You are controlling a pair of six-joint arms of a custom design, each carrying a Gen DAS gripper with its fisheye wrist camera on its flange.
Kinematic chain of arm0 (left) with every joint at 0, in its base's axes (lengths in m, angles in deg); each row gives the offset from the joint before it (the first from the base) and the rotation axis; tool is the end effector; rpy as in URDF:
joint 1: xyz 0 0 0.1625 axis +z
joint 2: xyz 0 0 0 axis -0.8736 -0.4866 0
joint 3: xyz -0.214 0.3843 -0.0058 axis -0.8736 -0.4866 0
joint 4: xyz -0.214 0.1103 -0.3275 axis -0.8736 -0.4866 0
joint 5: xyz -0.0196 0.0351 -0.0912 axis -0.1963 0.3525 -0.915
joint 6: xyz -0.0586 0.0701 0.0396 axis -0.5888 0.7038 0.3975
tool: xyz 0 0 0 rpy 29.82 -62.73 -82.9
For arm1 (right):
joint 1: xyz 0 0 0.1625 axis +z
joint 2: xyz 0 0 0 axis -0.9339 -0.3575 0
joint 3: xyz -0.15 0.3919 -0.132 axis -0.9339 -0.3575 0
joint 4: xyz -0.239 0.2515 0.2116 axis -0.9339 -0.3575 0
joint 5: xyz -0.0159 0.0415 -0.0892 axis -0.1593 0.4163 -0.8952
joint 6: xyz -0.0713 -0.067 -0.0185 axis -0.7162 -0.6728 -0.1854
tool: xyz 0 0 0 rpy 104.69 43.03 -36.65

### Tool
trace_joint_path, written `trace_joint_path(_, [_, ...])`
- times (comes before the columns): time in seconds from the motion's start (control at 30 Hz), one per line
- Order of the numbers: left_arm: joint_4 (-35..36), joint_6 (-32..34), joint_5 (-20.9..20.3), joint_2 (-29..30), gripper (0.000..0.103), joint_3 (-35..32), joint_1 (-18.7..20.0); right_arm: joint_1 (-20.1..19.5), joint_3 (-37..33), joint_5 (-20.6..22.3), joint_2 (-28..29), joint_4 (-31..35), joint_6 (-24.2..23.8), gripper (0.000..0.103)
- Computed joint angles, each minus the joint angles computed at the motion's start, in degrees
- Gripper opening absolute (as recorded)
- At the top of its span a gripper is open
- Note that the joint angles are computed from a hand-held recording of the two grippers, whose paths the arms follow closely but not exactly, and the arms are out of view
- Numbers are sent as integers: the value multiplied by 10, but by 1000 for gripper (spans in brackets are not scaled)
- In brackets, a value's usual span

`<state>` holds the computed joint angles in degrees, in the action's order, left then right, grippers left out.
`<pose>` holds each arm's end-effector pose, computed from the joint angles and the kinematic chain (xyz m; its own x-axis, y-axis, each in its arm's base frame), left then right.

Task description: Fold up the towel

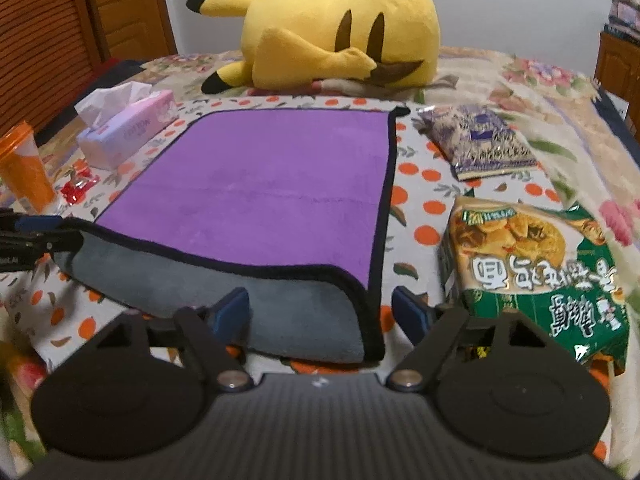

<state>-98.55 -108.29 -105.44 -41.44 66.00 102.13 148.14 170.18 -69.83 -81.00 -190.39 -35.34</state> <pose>-0.2169 -0.4872 0.0394 -0.6829 -0.0978 -0.7239 0.4781 0.6894 -0.5442 0.0189 -0.5655 0.2214 -0.6797 -0.5014 0.5353 -0.7082 0.6385 -0.3012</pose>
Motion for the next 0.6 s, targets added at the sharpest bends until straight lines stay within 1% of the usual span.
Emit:
trace_joint_path(0.07, [8, -4, -4, -2, 46, 0, 1, -1, -5, -1, -2, 15, 4, 75])
trace_joint_path(0.2, [30, -13, -10, -5, 45, -2, 2, -1, -12, -3, -5, 42, 7, 67])
trace_joint_path(0.27, [33, -16, -15, -6, 42, -1, 3, 0, -14, -6, -7, 51, 6, 62])
trace_joint_path(0.37, [36, -18, -22, -8, 35, -1, 4, 0, -18, -10, -8, 63, 5, 54])
trace_joint_path(0.43, [37, -16, -24, -7, 32, -1, 4, 1, -20, -12, -8, 64, 3, 46])
trace_joint_path(0.47, [39, -15, -23, -7, 29, -1, 3, 1, -21, -13, -8, 65, 2, 44])
trace_joint_path(0.5, [38, -14, -23, -6, 28, -1, 3, 1, -22, -14, -8, 67, 0, 37])
trace_joint_path(0.53, [34, -11, -26, -6, 23, -1, 3, 1, -23, -17, -8, 68, -2, 27])
trace_joint_path(0.57, [36, -11, -29, -6, 18, -1, 4, 3, -23, -22, -7, 64, -6, 23])
trace_joint_path(0.6, [41, -13, -29, -6, 17, -2, 5, 3, -23, -25, -6, 60, -8, 22])
